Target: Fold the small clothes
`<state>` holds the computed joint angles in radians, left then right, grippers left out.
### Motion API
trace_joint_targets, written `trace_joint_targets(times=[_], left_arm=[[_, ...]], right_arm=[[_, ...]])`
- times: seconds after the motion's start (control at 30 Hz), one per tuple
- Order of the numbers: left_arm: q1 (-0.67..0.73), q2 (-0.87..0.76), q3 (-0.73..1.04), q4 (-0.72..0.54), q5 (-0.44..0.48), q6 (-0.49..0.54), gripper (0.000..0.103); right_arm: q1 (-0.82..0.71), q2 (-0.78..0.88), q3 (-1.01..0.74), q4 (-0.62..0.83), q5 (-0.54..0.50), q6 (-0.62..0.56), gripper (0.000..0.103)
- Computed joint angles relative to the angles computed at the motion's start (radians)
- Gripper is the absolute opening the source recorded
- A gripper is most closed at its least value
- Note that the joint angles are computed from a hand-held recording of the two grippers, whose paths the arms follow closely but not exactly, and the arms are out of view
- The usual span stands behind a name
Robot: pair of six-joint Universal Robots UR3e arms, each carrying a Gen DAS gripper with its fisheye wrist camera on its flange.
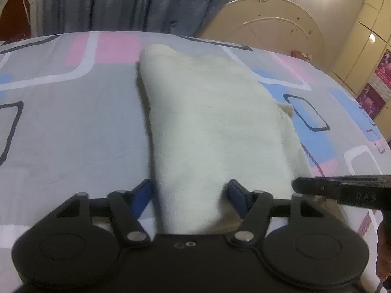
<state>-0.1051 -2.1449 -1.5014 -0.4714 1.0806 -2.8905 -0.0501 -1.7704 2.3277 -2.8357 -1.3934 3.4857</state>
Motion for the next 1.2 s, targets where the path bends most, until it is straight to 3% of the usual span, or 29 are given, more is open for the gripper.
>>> trace_joint_targets(times=[0.13, 0.2, 0.3, 0.57, 0.63, 0.77, 0.87, 0.93, 1.03, 1.07, 1.1, 1.17, 1.2], left_arm=[[0.011, 0.023, -0.039, 0.011, -0.02, 0.008, 0.053], [0.017, 0.037, -0.06, 0.017, -0.029, 0.012, 0.04], [0.027, 0.047, -0.066, 0.022, -0.044, 0.017, 0.03], [0.038, 0.053, -0.09, 0.045, -0.044, 0.057, 0.025], [0.043, 0.052, -0.093, 0.045, -0.049, 0.061, 0.024], [0.042, 0.057, -0.113, 0.075, -0.041, 0.063, 0.023], [0.034, 0.051, -0.091, 0.046, -0.036, 0.066, 0.023], [0.03, 0.052, -0.084, 0.036, -0.028, 0.064, 0.025], [0.03, 0.056, -0.056, -0.004, -0.016, 0.039, 0.037], [0.029, 0.058, -0.046, -0.016, -0.008, 0.027, 0.053], [0.026, 0.06, -0.037, -0.024, 0.005, 0.011, 0.078], [0.03, 0.067, -0.037, 0.006, 0.01, -0.023, 0.085], [0.03, 0.065, -0.023, 0.001, 0.004, -0.029, 0.085]], right_arm=[[-0.017, -0.012, 0.001, 0.023, 0.022, -0.008, 0.011], [-0.015, -0.029, 0.015, 0.015, 0.02, -0.004, 0.009], [-0.021, -0.08, 0.036, -0.009, 0.035, 0.014, 0.008], [-0.01, -0.089, 0.055, -0.006, 0.025, 0.024, 0.007], [0.03, -0.058, 0.03, -0.01, -0.022, 0.024, 0.007], [0.038, -0.023, 0.026, -0.053, 0.003, 0.032, 0.007], [0.045, 0.008, 0.037, -0.05, -0.058, 0.022, 0.007], [-0.001, -0.02, 0.076, -0.054, -0.022, 0.021, 0.008], [0.022, -0.027, 0.057, -0.029, -0.058, -0.004, 0.008], [0.012, -0.04, 0.053, -0.002, -0.041, -0.013, 0.008], [-0.004, -0.064, 0.049, 0.029, -0.019, -0.019, 0.008], [-0.042, -0.097, 0.048, 0.043, 0.023, -0.015, 0.01], [-0.059, -0.104, 0.044, 0.044, 0.034, -0.01, 0.016]])
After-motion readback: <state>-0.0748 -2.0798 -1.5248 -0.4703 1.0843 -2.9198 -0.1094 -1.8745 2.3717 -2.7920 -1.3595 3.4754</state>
